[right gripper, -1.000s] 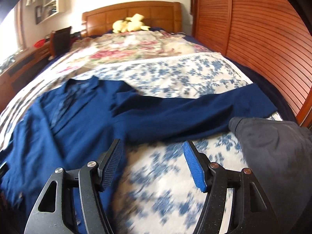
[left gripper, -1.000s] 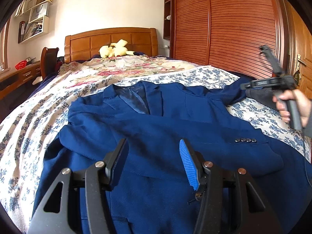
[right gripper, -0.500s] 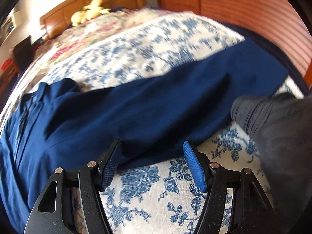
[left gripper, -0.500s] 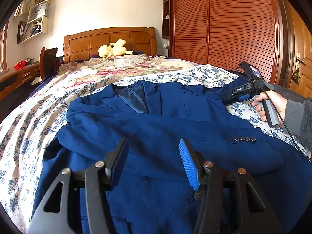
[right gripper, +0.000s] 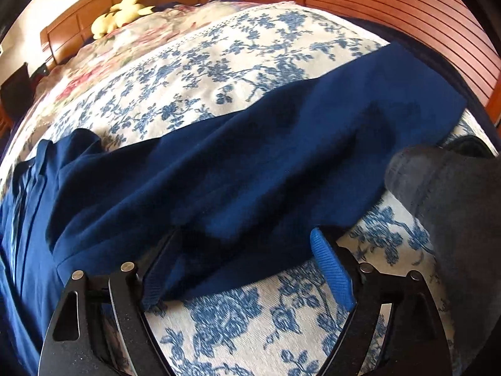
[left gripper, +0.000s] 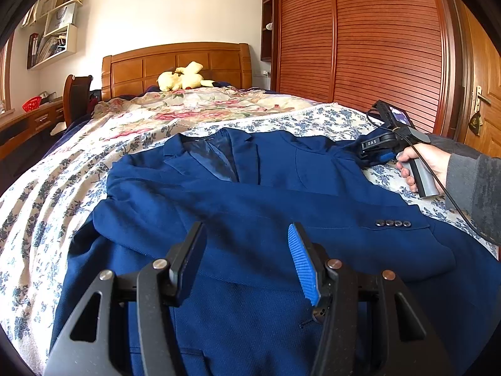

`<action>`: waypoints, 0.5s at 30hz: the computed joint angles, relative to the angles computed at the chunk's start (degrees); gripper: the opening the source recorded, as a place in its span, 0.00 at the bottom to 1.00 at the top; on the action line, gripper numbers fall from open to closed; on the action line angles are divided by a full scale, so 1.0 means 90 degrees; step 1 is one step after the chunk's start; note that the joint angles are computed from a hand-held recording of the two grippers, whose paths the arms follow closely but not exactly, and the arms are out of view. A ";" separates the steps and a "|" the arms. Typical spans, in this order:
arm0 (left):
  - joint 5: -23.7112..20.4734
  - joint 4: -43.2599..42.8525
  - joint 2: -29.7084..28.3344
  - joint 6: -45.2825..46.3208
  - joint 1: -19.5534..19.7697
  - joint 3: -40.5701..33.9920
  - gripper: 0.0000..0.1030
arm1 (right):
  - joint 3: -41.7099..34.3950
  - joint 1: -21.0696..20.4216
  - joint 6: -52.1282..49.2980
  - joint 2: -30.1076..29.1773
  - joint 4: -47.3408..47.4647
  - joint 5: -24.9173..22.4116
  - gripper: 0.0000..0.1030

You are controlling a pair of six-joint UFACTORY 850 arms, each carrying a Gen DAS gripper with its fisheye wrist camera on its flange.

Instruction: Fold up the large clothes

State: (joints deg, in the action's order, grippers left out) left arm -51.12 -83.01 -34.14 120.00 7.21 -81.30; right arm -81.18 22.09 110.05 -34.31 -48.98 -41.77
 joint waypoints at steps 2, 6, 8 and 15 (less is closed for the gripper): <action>0.0008 0.0002 0.0001 0.0008 -0.0003 0.0008 0.52 | -0.0068 -0.0003 -0.0219 -0.0035 -0.0036 0.0112 0.47; 0.0017 -0.0003 0.0005 0.0022 -0.0007 0.0024 0.52 | -0.0390 0.0025 -0.0900 -0.0227 0.0169 0.0056 0.10; 0.0016 -0.0003 0.0003 0.0022 -0.0008 0.0020 0.52 | -0.0385 0.0038 -0.0937 -0.0212 0.0051 0.0111 0.04; 0.0016 0.0000 0.0001 0.0018 -0.0008 0.0015 0.52 | -0.0223 0.0427 0.0019 0.0182 -0.1531 0.0275 0.02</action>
